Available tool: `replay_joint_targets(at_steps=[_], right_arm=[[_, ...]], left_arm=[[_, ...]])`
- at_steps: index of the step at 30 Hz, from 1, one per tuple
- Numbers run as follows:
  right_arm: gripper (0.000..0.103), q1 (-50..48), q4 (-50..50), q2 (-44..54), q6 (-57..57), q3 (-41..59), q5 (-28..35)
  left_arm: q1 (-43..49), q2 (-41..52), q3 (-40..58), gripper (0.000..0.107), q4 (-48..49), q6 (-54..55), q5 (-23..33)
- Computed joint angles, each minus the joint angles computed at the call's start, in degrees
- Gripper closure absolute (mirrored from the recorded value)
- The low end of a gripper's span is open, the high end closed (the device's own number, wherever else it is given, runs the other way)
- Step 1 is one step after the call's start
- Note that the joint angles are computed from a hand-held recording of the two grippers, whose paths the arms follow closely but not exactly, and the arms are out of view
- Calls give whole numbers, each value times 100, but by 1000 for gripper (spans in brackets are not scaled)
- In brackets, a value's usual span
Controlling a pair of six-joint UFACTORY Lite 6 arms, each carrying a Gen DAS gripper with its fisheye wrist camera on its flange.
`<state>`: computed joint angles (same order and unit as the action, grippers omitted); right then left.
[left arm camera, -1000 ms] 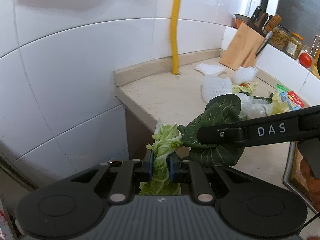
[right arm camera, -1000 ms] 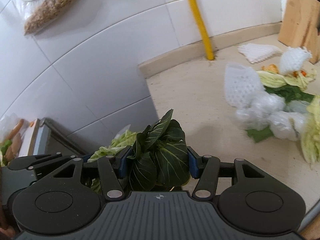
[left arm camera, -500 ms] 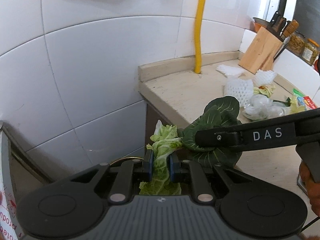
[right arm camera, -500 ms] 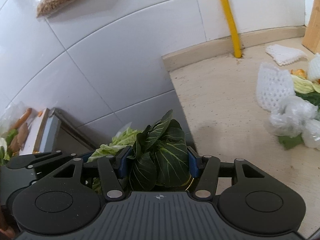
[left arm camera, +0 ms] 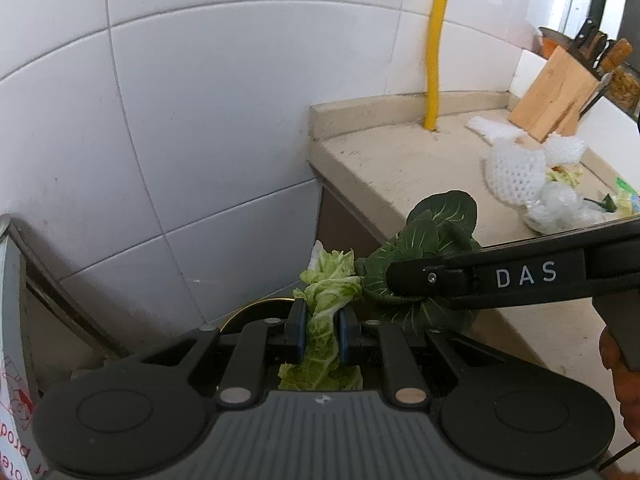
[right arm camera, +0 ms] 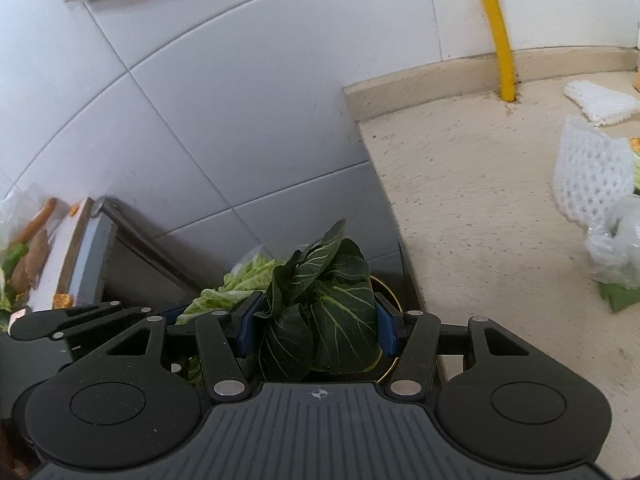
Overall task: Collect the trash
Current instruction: 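Carry the held leaves with both tools toward the black trash bin, then lower both tools into the bin and open both to drop the leaves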
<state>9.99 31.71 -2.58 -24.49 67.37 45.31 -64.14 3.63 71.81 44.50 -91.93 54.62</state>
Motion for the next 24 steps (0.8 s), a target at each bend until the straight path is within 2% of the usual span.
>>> replay_joint_targets(at_steps=[24], right_arm=[[40,645,-445,2002,410,1200,-156]], left_arm=[[1185,297,-571,95,-886,586,-1099]])
